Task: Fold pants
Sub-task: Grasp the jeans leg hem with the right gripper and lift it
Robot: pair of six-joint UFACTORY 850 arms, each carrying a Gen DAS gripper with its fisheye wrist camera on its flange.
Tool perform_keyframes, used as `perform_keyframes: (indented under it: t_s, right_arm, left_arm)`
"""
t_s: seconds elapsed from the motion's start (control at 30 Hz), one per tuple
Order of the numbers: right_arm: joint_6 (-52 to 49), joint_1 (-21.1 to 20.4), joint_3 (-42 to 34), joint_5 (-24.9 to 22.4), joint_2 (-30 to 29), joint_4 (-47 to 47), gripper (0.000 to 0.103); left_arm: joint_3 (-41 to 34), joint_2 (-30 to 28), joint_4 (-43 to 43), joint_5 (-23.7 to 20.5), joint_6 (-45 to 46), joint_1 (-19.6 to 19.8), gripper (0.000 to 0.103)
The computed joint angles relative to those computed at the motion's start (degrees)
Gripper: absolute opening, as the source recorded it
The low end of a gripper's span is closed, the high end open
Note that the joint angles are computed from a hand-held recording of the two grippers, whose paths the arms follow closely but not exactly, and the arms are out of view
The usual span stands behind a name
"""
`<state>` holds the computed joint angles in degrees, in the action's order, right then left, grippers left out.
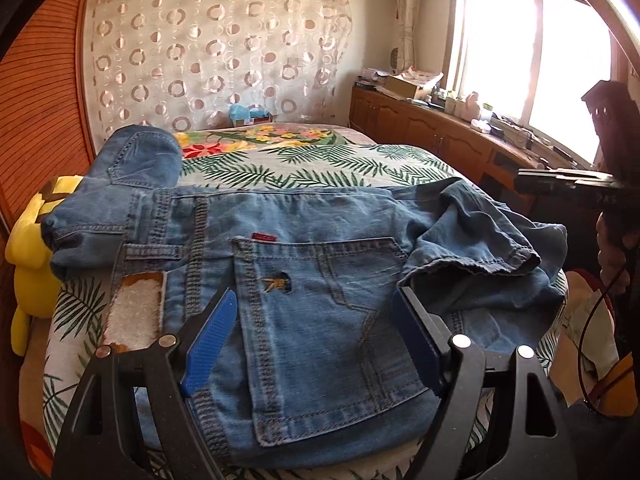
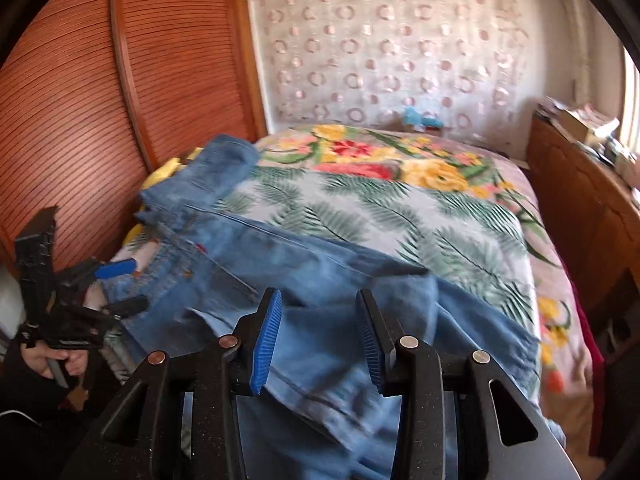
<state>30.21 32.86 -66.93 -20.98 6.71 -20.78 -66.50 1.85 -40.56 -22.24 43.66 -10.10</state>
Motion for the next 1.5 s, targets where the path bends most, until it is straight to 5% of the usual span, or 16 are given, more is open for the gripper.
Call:
perform_keyframes:
  t_s: [0.27,0.53,0.8,0.9,1.07,1.5]
  right_arm:
    - [9.0,0.1,3.2,-3.0,1.8,-5.7,0.045]
    - [6.6,0.2,4.2,-4.0,2.1,0.3,0.052]
    - [-1.7,-1.5,4.3,-2.3,1.8,11.2,0.052]
    - [-7.2,-2.1,4.1,-1.4,1.3,16.8,0.052]
    - [-19.0,-3.5,4.5,0.7,1.0,27.2,0.007]
    - [-23.1,-1.2,-4.1,6.9,1.0,22.4,0.002]
  left_arm:
    - [-2.3,-2.6,-1.3,-1.9,3.5,-2.8,0.081]
    - [-4.7,-5.5,-0.7,-5.8,4.3,-4.3,0.048]
    - [-6.2,-7.4,1.7,-6.2,3.3,-5.7,0.031]
    - [-5.7,-6.9,0.5,-6.0,4.4,-5.6,0.013]
    - [-4.7,-4.9,-4.0,-5.5,8.4,-5.3,0.006]
    - [-3.8,3.8,-13.2,-4.7,15.4,0.4,0.006]
